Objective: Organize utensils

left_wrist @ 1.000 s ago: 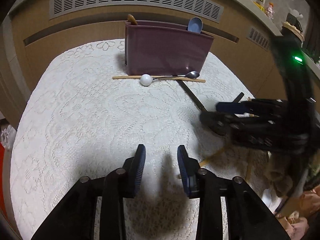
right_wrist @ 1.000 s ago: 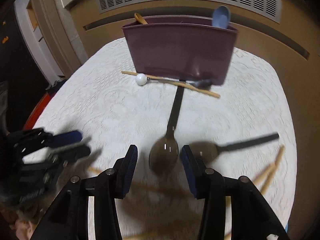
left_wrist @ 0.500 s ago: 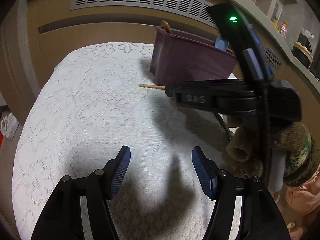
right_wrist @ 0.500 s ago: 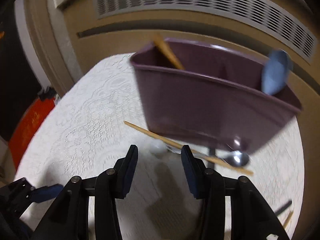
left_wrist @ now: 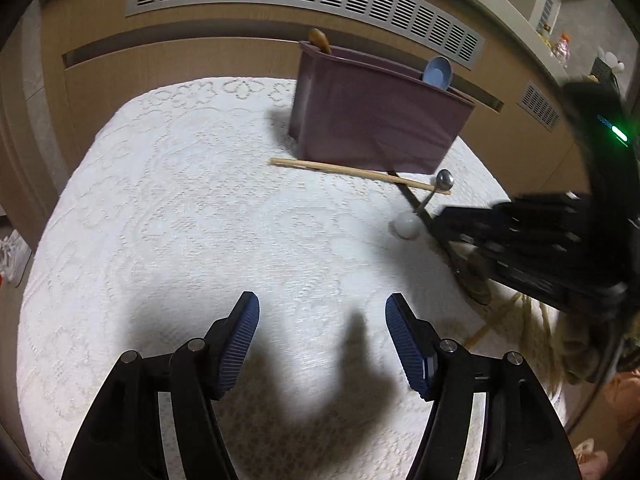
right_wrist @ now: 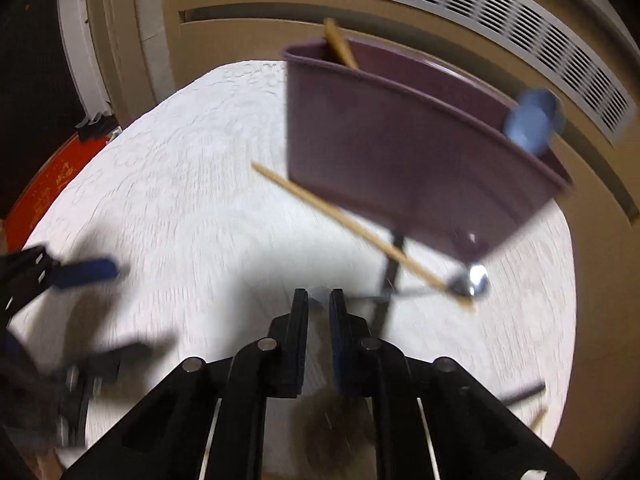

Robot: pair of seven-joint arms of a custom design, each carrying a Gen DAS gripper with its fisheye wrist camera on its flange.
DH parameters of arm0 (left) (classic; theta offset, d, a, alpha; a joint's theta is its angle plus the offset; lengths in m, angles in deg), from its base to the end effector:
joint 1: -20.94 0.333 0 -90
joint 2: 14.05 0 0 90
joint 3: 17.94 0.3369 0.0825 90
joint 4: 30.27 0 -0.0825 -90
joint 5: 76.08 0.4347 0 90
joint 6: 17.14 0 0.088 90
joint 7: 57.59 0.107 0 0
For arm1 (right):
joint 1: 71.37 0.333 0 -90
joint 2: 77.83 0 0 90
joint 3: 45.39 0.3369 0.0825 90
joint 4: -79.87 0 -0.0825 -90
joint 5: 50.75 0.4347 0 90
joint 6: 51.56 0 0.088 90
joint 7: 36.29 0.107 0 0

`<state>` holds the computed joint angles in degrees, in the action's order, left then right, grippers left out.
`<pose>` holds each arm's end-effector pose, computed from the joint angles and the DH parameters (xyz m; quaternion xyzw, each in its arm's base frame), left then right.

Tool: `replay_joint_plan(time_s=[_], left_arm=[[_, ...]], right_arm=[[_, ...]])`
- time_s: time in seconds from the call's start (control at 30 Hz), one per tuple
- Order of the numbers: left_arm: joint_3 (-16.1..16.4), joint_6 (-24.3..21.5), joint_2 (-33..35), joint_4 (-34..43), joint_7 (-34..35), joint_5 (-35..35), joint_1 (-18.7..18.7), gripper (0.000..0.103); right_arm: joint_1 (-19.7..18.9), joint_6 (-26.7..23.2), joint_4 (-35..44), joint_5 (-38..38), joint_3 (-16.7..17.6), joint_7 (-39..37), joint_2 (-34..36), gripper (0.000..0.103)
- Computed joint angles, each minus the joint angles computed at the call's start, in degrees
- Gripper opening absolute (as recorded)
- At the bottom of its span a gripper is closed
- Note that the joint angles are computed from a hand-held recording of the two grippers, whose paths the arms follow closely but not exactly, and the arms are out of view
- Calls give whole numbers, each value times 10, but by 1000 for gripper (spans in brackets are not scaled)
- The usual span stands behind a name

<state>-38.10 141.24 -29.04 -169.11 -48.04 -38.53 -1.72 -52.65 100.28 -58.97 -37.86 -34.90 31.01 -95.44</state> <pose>0.3680 -0.3827 0.4497 -0.6914 0.6287 -0.3195 0.1569 0.4567 0.2523 0.4740 -0.8823 0.3876 -0.1378 0.2287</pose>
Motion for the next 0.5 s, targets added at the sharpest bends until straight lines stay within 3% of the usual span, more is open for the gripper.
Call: replay_joint_plan(time_s=[0.1,0.23,0.33,0.4,0.5], left_arm=[[0,13,17,13,10,6,-1,66],[-4,39,55,46,23,40,5,66],[-1,54,95,86,25,69,10,56],[4,45,123,117,39,77,8,48],[12,5,169,166,93,46,-2,46]], right_arm=[[8,-15,-35,44,-31,-38,-48,11],[-14,-14,-78,67,-41,-51,-103,13],[-31,-14,-98,85,-48,-51,-124,17],[-40,-18,-108,95,-58,-60,-134,18],[-54,-23,-129,109,-66,-66,-155,23]])
